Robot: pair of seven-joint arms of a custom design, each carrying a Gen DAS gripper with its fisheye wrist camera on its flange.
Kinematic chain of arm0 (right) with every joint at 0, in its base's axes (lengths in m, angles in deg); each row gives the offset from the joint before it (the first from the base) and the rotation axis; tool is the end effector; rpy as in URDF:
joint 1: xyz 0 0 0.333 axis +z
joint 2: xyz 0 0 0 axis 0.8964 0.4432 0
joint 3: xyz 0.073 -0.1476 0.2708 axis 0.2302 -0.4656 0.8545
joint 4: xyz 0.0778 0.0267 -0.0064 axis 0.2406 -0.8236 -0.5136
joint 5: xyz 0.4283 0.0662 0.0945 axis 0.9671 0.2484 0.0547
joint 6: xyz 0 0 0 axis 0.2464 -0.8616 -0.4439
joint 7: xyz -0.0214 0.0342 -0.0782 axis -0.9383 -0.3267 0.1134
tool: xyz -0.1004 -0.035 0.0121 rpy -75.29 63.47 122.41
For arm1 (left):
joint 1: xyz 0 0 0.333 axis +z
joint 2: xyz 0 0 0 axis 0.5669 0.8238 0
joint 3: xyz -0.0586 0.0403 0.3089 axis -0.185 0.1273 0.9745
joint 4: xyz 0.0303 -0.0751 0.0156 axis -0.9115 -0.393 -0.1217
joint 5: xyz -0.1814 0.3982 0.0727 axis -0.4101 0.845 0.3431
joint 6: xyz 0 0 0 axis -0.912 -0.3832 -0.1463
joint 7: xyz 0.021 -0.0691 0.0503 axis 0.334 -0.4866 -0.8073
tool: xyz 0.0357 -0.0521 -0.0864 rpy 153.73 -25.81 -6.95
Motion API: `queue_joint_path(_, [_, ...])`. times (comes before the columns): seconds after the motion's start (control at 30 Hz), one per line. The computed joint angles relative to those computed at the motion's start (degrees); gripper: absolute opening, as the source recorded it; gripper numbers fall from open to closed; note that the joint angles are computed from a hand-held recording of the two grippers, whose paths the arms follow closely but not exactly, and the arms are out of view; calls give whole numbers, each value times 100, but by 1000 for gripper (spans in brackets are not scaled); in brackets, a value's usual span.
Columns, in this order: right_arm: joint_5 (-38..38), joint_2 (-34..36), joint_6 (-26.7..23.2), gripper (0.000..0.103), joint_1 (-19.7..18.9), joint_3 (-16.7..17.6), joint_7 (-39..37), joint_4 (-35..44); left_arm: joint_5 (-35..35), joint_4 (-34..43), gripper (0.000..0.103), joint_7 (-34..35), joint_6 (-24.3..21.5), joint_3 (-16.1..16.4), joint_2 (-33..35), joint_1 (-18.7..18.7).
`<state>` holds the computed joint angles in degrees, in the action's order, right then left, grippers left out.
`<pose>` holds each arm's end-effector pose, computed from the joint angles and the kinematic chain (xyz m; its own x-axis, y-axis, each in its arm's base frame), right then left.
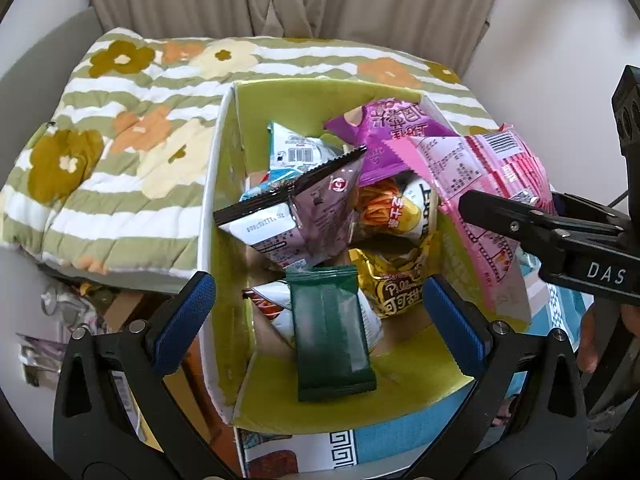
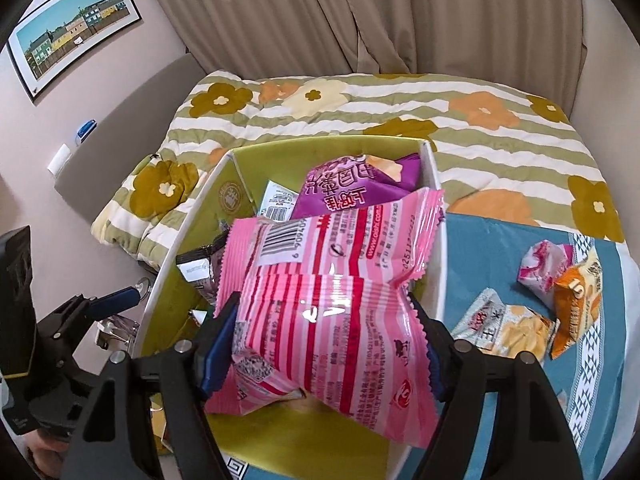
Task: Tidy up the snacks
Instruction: 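Carry both snacks into the green box and open both tools to release them, then grasp the potato chip bag with the left tool while the right tool grasps the orange chiffon cake bag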
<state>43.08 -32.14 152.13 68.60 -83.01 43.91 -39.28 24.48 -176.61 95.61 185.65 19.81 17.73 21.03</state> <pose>0.6178 0.0345 0.4405 0.4356 -0.8722 -0.2224 -0.7988 -0.2607 -0.5422 0.5760 -0.2960 0.4253 0.0932 -0.9858 0.1395 -0.8450 -0.1524 -0.5126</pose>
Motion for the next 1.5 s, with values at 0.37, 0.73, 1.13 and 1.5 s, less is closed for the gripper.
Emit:
queue_joint_path(0.37, [310, 3, 134, 103, -3, -2, -309, -103, -113, -64, 103, -4, -59, -13, -10, 1])
queue_joint_path(0.73, [375, -374, 51, 103, 10, -38, -366, -198, 541, 2, 103, -428, -119, 7, -292, -55])
queue_joint_path(1.13, [483, -1088, 328, 103, -86, -269, -324, -507, 1042, 250, 103, -693, 206, -59, -360, -119])
queue_joint_path(1.5, [513, -945, 523, 103, -605, -693, -652, -139, 1641, 1538, 103, -1244, -163, -162, 582, -656])
